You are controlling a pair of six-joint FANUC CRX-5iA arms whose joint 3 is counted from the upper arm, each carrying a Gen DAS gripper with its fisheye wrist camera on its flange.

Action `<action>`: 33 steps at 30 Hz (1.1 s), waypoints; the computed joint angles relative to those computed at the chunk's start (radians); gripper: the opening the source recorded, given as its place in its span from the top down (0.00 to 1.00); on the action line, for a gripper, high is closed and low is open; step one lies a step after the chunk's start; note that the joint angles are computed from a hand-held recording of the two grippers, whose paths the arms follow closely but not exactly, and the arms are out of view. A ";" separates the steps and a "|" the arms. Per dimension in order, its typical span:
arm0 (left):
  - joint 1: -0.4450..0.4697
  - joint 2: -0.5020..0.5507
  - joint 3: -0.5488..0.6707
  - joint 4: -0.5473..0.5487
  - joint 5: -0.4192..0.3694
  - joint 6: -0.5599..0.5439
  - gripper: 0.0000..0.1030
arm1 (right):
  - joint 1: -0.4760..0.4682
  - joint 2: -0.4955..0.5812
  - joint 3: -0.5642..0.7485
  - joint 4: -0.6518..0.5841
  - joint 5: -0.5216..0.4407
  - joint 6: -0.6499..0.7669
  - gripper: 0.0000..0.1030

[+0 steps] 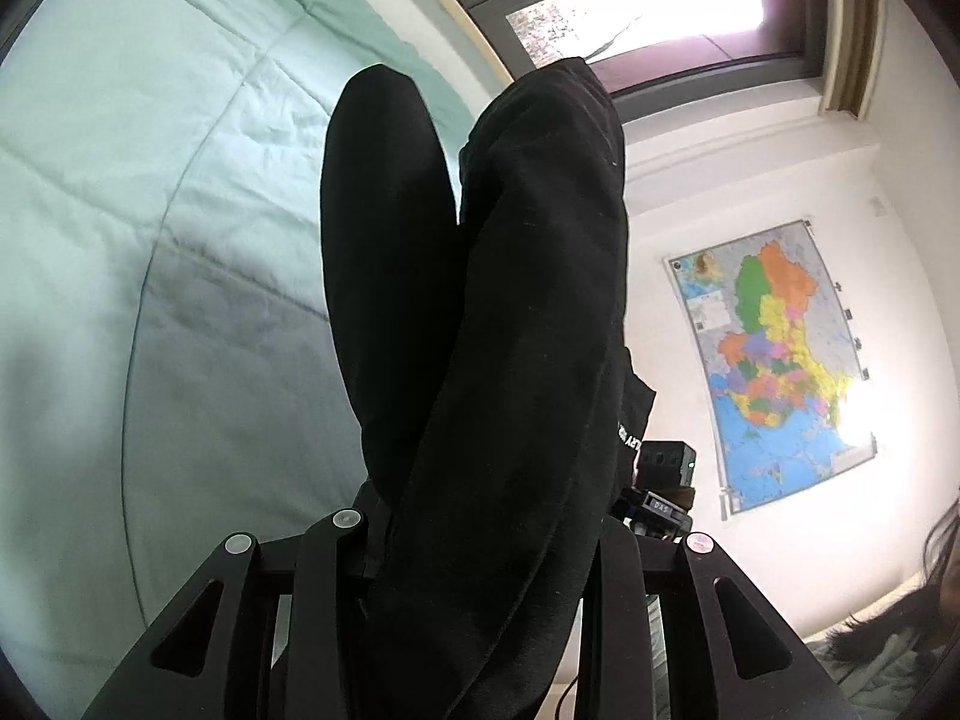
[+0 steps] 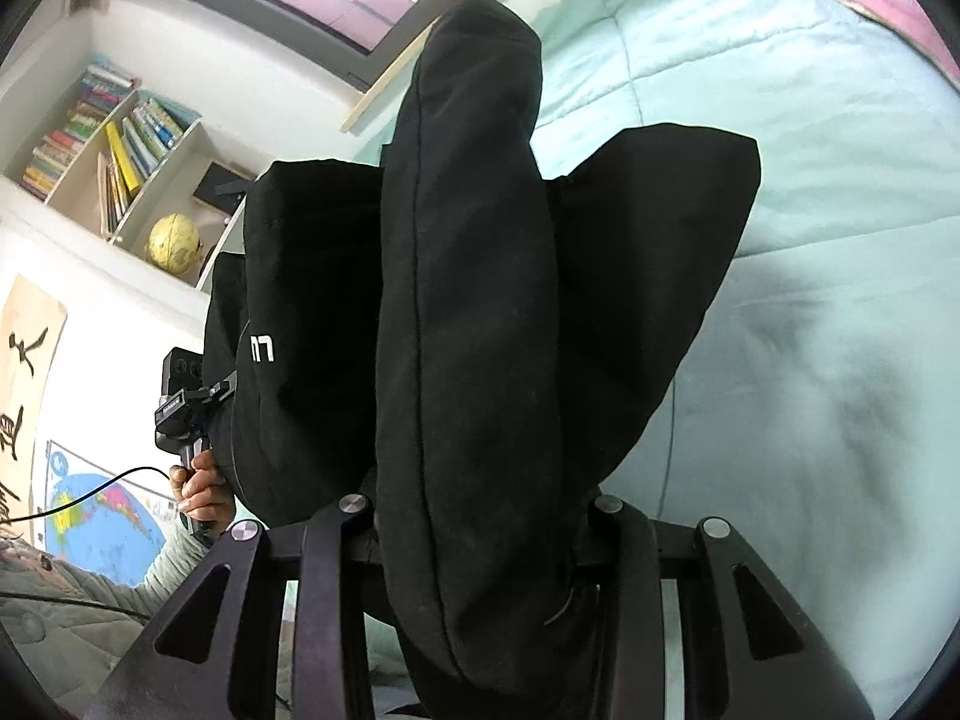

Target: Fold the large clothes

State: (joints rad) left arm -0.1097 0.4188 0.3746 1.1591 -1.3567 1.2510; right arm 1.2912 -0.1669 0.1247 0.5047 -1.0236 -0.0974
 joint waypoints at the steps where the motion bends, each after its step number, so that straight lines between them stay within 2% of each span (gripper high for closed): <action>1: 0.003 -0.019 -0.027 0.001 -0.002 -0.007 0.69 | 0.011 0.004 0.014 -0.003 -0.020 0.002 0.61; 3: 0.006 -0.059 -0.093 0.003 -0.004 -0.022 0.69 | 0.032 -0.001 0.023 -0.016 -0.056 -0.002 0.61; 9: 0.045 -0.152 -0.301 0.007 0.005 -0.096 0.69 | 0.030 0.020 0.026 -0.066 -0.053 -0.021 0.61; 16: 0.086 -0.204 -0.497 0.049 0.004 -0.215 0.69 | 0.032 -0.003 -0.059 -0.072 0.015 -0.045 0.61; 18: 0.093 -0.211 -0.549 0.066 0.015 -0.256 0.69 | 0.039 -0.008 -0.096 -0.040 0.037 -0.087 0.61; 23: 0.123 -0.212 -0.656 0.156 0.010 -0.357 0.66 | 0.086 -0.102 -0.311 0.160 0.138 -0.312 0.61; 28: 0.168 -0.248 -0.763 0.190 0.095 -0.418 0.60 | 0.113 -0.107 -0.384 0.263 0.110 -0.438 0.58; 29: 0.176 -0.263 -0.791 0.199 0.115 -0.426 0.60 | 0.122 -0.110 -0.398 0.280 0.091 -0.468 0.55; 33: 0.241 -0.319 -0.849 0.156 0.170 -0.436 0.57 | 0.184 -0.093 -0.384 0.266 -0.095 -0.522 0.50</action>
State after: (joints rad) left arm 0.1315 0.1000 -0.4749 1.3146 -1.1872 0.8147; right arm 1.4756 -0.2602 -0.2591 0.7705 -1.1186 -0.6195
